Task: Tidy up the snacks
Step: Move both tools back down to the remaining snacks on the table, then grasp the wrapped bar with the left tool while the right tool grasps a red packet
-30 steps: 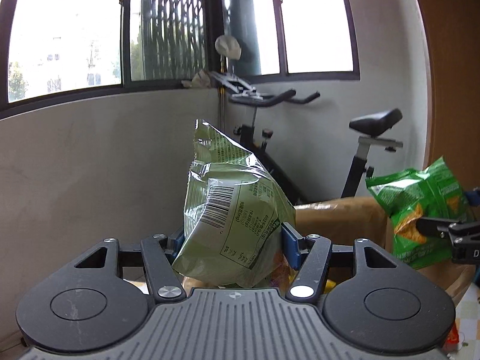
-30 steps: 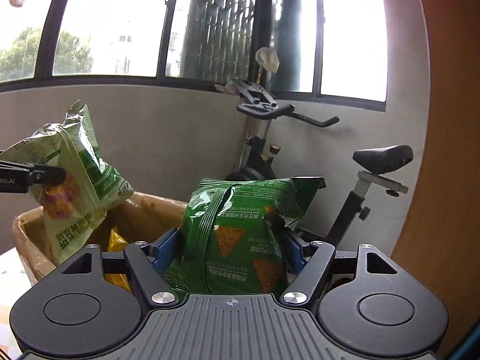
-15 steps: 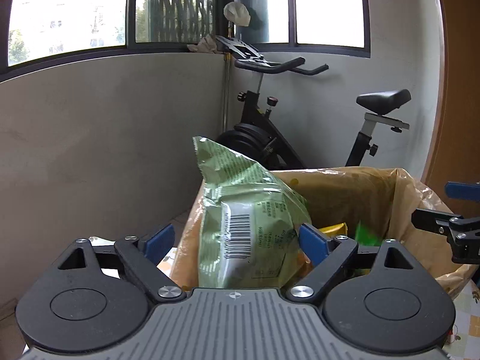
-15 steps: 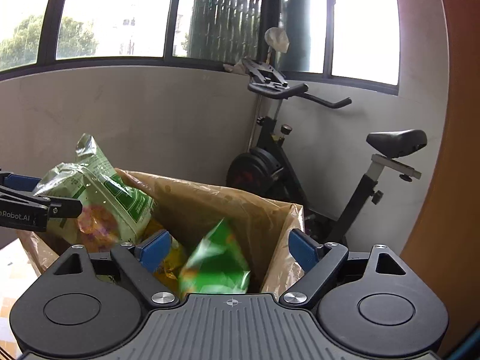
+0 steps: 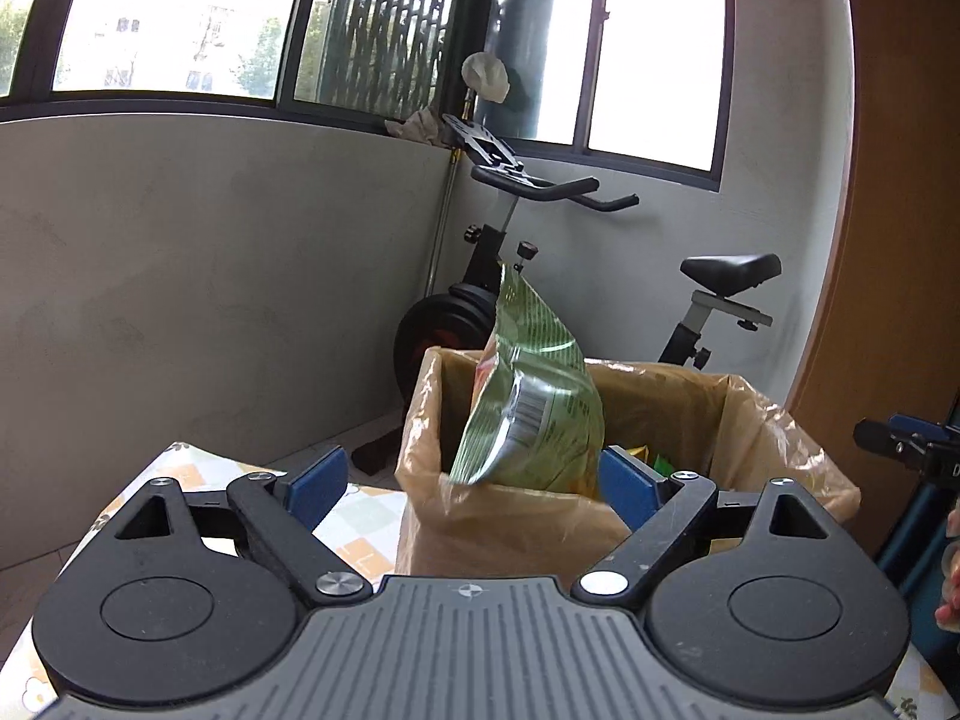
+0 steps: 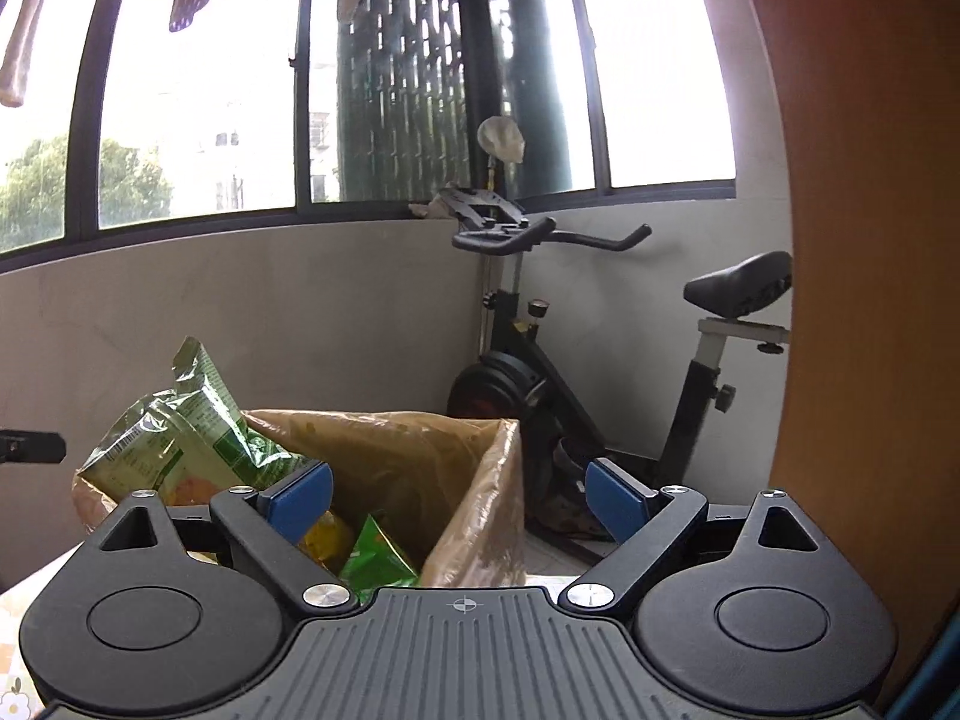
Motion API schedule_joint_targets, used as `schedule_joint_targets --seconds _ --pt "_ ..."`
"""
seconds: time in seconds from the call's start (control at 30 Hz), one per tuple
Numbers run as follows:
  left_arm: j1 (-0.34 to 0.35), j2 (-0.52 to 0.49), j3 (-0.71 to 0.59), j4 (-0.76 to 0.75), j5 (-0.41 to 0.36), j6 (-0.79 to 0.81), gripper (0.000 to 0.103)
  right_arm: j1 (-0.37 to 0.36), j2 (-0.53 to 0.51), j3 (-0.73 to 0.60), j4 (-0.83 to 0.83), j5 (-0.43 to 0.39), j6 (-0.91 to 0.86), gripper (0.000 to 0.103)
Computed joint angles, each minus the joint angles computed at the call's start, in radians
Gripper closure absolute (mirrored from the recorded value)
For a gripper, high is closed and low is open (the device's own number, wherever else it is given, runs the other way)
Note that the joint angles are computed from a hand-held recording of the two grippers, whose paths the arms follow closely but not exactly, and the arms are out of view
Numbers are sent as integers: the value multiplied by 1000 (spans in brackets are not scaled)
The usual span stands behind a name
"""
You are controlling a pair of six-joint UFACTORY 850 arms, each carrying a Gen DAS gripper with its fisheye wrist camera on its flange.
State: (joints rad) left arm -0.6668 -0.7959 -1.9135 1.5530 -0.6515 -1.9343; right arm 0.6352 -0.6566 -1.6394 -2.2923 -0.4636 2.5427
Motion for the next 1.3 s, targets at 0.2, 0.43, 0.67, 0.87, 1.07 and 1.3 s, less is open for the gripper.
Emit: schedule_joint_targets --seconds 0.2,0.43,0.67,0.87,1.07,1.3 --pt "-19 68 176 64 0 -125 10 -7 37 123 9 -69 15 10" --pt "-30 15 160 -84 61 2 11 -12 -3 155 153 -48 -96 16" --pt "-47 -54 119 -144 89 77 16 -16 -72 131 356 -29 -165 22" --pt "-47 -82 103 -204 114 122 20 -28 -133 90 509 0 -233 23" --pt "-46 -98 98 -261 131 159 28 -38 -184 23 674 -19 -389 23" --pt "-46 -116 91 -270 141 149 29 -36 -233 -35 808 -1 -595 24"
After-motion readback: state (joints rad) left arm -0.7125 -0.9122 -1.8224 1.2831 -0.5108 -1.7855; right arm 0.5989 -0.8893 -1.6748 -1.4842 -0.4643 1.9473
